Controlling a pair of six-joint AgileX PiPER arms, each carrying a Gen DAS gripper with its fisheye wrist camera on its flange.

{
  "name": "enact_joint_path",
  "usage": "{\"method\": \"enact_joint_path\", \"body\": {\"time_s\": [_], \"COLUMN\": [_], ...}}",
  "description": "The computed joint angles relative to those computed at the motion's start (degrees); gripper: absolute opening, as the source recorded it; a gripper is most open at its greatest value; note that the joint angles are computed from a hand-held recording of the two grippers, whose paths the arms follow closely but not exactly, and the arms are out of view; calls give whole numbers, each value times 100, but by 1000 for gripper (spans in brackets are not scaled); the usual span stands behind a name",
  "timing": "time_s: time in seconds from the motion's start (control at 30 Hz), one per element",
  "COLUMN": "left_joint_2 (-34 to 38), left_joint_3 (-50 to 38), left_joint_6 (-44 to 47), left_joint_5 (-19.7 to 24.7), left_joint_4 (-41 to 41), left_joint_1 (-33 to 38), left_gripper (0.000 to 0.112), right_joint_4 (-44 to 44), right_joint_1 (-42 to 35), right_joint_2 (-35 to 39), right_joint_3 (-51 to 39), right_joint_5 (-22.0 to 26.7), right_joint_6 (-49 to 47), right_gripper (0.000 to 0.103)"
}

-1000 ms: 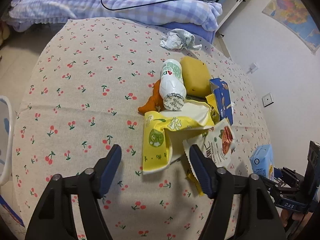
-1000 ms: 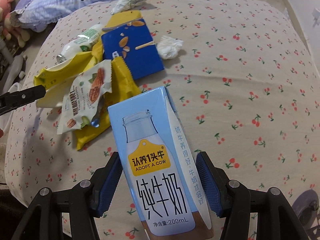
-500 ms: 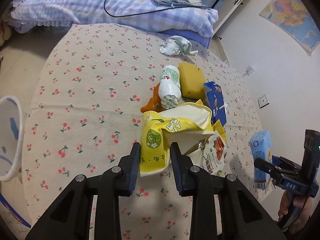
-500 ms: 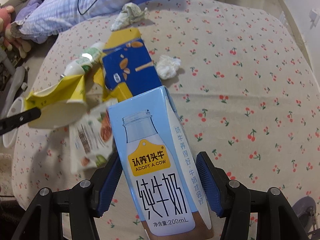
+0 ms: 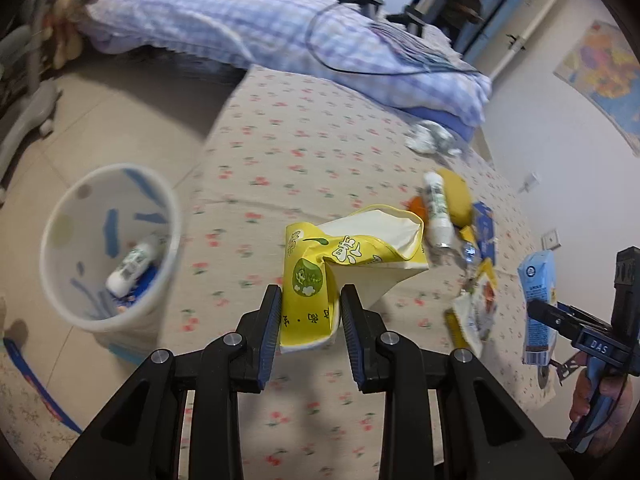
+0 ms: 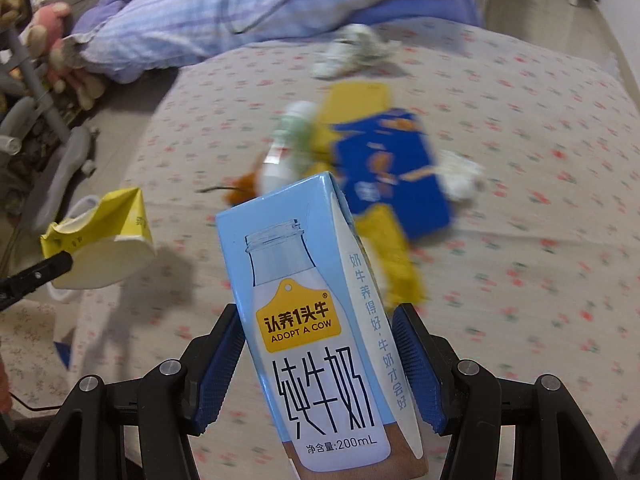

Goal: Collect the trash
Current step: 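Carry the yellow cup over the wastebasket and open the left tool, then move the milk carton over the wastebasket and open the right tool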

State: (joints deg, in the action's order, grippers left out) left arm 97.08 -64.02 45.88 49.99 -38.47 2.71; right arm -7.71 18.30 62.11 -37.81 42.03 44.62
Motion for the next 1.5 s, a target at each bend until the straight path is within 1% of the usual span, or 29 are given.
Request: {"method": "enact_joint_path", "body": {"time_s": [0.07,0.2,0.37,0.6,0.77,0.8,0.83,0.87,0.9,0.93,1.03,1.1,1.17,1.27,1.43,1.5], "left_joint_2": [108,362,681,1237,1465,1508,1579,1581,1545,1493,1464,1427,1421,1404,1437,1460], "left_joint_3": [-112,-375,-693,-1293,-1609,-1691,-1803,-1795,-1727,-1640,-1619,-1567,-1585,-1621,-1850,-1923], "left_joint_6": [25,105,113,-78,-147,-303,-566,-656,-666,-610,-418,-300,-238,-161,-60,-66], "left_joint_5": [63,164,90,107,-83,-104,-154,-269,-390,-534,-544,-623,-650,-644,-503,-486], "left_joint_4": [57,130,302,515,626,815,1189,1334,1342,1331,1347,1376,1442,1419,1385,1407], "left_joint_1": [337,944,1412,1832,1959,1928,1864,1858,1857,1902,2012,2094,2194,2321,2597,2669], "left_gripper": [32,32,32,32,34,42,54,76,88,89,90,94,94,94,94,94], "right_joint_4": [-81,-118,-184,-92,-90,-78,-72,-93,-90,-64,0,77,222,370,698,780], "right_joint_1": [318,705,1113,1403,1569,1599,1616,1660,1674,1696,1747,1762,1770,1803,1801,1809], "right_joint_2": [419,1074,1890,2855,3425,3558,3619,3753,3832,3965,4246,4418,4692,5190,6080,6519], "right_joint_3": [-270,-684,-1310,-2130,-2691,-2826,-2885,-3018,-3102,-3246,-3571,-3802,-4159,-4827,-6088,-6776], "right_joint_5": [-186,-465,-699,-900,-960,-964,-973,-982,-979,-976,-961,-914,-830,-580,-160,167], "right_joint_6": [221,423,582,491,443,412,394,406,396,368,291,190,24,-182,-396,-465], "right_gripper": [65,65,65,65,65,65,65,65,65,65,65,65,65,65,65,65]}}
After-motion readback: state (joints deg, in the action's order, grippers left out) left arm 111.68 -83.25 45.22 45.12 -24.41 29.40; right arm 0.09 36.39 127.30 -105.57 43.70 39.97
